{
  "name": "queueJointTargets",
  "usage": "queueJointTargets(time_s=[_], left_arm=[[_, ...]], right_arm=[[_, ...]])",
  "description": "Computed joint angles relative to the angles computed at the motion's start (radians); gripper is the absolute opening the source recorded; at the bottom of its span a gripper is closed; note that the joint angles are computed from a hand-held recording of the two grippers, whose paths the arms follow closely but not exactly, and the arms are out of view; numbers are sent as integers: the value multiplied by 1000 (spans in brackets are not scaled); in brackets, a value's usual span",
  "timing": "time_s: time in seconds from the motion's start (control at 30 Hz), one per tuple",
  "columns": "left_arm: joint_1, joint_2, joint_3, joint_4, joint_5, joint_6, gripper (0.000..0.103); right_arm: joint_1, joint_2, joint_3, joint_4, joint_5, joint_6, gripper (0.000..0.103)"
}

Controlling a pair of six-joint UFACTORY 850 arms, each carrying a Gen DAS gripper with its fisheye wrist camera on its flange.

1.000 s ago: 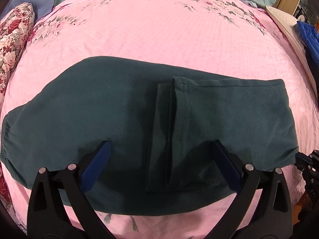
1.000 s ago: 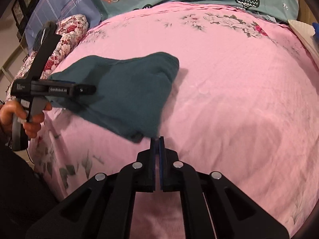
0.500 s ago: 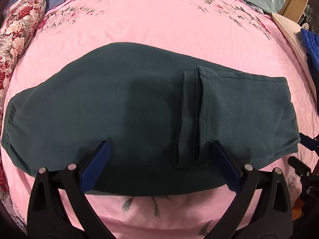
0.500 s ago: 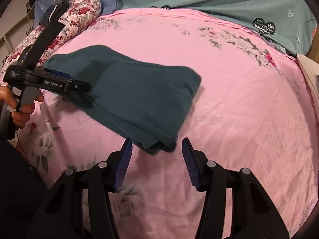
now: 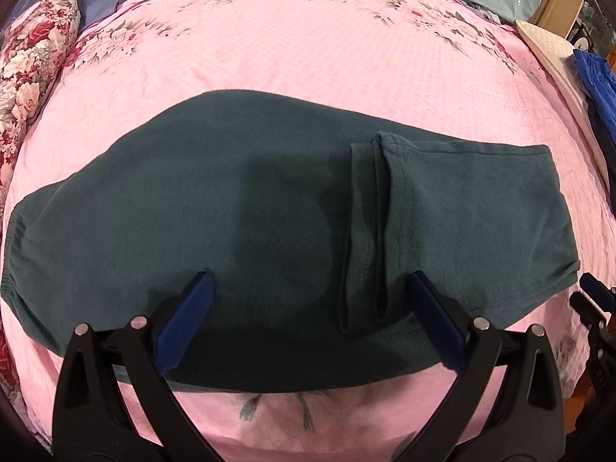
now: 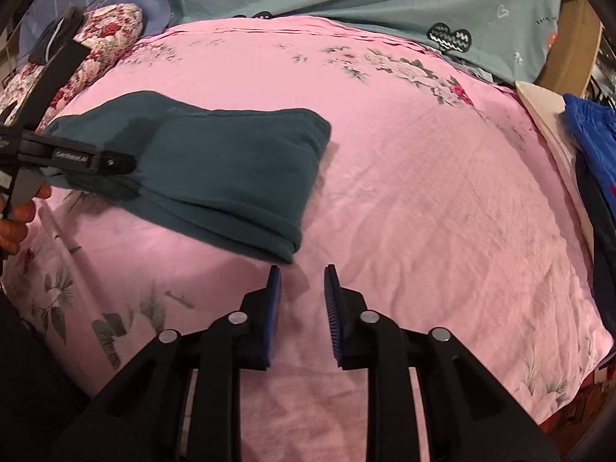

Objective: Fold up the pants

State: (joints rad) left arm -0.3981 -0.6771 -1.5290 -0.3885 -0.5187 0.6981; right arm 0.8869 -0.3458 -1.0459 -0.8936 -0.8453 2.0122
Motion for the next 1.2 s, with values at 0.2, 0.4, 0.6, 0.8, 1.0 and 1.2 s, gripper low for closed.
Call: queueJointTargets(time_s=[0.2,0.4,0.6,0.8,1.0,1.2], left_arm=[[2,-1,-2,-20,-7,36,101],[42,24,3,-94,-9,66,101],[95,62,46,-144,19,92,101],[173,91,84,-148,19,60,101],[219,80,79,-134,4,-13,101],[225,71,68,-160,5,4,101]], right_arm=[[-20,-57,-60,27,-78,-90,41],[-36,53,-34,-82,-11,11,41],[-147,-49,-176,-208,283,-117,38],[-188,-198,-333,9,419,-491,35],[-204,-264,-399,195,420,-672,35],[-196,-258,-394,171,385,-637,5]])
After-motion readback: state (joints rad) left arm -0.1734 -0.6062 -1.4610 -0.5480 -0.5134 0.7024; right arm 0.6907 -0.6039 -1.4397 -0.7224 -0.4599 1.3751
